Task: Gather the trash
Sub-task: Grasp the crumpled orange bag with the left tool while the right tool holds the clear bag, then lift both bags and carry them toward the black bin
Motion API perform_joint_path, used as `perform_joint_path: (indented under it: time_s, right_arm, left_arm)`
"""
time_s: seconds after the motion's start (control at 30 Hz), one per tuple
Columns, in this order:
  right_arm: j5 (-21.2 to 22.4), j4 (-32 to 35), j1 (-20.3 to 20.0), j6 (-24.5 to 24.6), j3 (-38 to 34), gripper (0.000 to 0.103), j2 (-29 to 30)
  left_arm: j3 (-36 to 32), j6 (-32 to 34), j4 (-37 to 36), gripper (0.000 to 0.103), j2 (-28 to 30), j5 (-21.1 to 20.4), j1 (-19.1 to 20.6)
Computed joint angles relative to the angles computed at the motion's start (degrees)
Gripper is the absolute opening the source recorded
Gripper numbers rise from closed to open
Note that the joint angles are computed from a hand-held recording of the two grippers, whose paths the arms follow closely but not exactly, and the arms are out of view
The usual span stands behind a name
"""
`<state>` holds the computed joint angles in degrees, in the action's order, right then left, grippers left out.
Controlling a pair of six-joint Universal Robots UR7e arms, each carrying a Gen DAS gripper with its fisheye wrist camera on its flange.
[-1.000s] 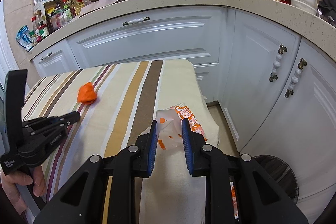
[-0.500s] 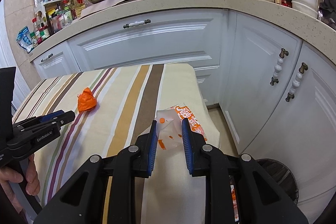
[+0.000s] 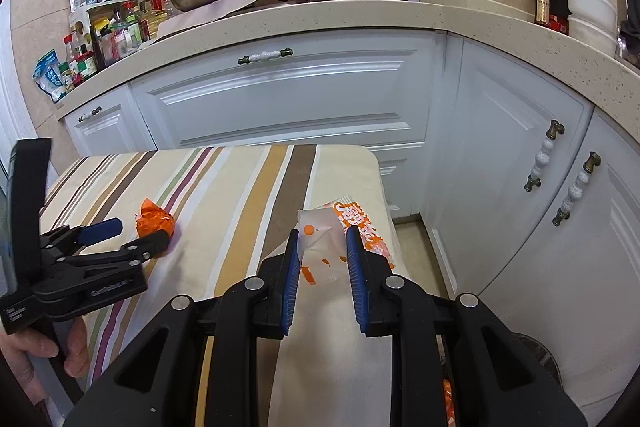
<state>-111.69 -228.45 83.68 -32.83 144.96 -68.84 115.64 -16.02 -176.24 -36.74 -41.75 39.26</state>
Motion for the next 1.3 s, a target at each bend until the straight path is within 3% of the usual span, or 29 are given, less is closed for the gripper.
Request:
perform_joint_path:
  time_s: [0.1,0.17,0.23,0.83,1.3]
  right_arm:
    - [0.25,0.39,-0.06,-0.17,-0.18,0.024,0.05]
    - [0.47,0.73,-0.21,-0.26,-0.3,0.024,0.06]
    - [0.76,0.78,-0.45,-0.28,-0.25,0.024,0.08]
    - [0.2,-0.9,0.37,-0.74,0.76,0.024,0.18]
    - [-2.94,-7.24,5.49,-0.33,5.22,0.024,1.28]
  left_arm:
    - [-1.2,0.35,0.85,0.077,0.61,-0.14,0.66]
    - [-1.39,0.21,1.51,0.063,0.69,-0.06,0.8]
    - [-1.58,0.28,2.79,0.042,0.62,-0.86,1.03]
    - [4.32,0.72,-2.38,0.04,-2.51,-0.11,-2.22]
    - [13.24,-4.98,-2.67,0.04,-9.74,2.67,-7.17]
